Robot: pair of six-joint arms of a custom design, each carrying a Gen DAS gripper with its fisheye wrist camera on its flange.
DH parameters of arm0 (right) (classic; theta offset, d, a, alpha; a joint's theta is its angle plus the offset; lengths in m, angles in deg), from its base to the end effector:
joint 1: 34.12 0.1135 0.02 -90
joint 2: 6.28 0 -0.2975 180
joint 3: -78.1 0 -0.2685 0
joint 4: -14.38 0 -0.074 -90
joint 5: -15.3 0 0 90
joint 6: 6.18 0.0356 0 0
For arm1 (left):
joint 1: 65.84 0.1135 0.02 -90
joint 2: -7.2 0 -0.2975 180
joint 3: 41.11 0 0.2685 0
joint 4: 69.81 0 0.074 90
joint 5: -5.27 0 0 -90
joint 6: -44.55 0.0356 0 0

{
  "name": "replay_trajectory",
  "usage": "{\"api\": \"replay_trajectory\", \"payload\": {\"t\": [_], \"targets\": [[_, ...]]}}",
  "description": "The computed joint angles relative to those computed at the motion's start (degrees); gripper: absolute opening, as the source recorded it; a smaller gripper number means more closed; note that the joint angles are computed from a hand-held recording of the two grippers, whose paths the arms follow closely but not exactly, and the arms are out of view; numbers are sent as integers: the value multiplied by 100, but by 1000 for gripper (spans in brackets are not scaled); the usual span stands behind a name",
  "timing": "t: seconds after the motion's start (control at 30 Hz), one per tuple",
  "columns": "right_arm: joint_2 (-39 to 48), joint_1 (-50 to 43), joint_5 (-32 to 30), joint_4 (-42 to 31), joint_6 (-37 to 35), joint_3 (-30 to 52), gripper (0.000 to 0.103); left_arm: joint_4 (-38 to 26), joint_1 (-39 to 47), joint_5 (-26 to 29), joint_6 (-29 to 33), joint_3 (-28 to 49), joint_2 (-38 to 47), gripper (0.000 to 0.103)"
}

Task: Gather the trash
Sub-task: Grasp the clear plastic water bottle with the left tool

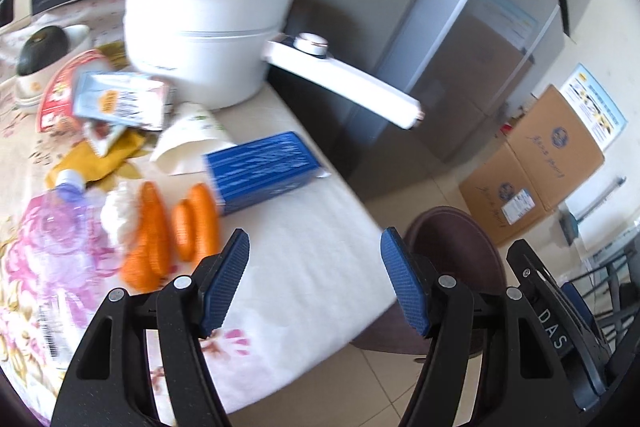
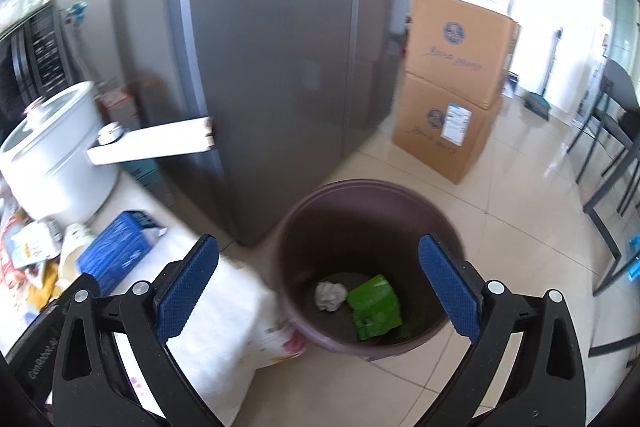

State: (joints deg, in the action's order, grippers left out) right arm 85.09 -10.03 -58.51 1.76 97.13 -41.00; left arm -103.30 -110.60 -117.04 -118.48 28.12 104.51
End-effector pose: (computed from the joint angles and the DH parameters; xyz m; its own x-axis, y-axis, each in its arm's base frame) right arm 0.3122 0.1287 0.2009 -0.6543 -0.0504 -0.7545 -0.0570 0.9982 -0.0172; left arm 0.2579 -0.2289 0.1907 -0.5786 -0.5646 -0.5885 -0.4763 0.8197 -0.3182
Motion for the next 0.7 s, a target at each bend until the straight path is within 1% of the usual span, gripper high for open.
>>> {"api": "replay_trajectory", "payload": {"t": [0.3,0.5,0.7], "targets": [[162,1042,225,-118,270,122,96,-561,78,-167,-795,-1163,-1109,67],[495,1841,452,-228,363,393,96,-945,242,-170,-1156,-1766,-1826,67],[828,2354,605,-288,375,693,96,-1339,479,-117,-1465,-2345,-2477,67]]}}
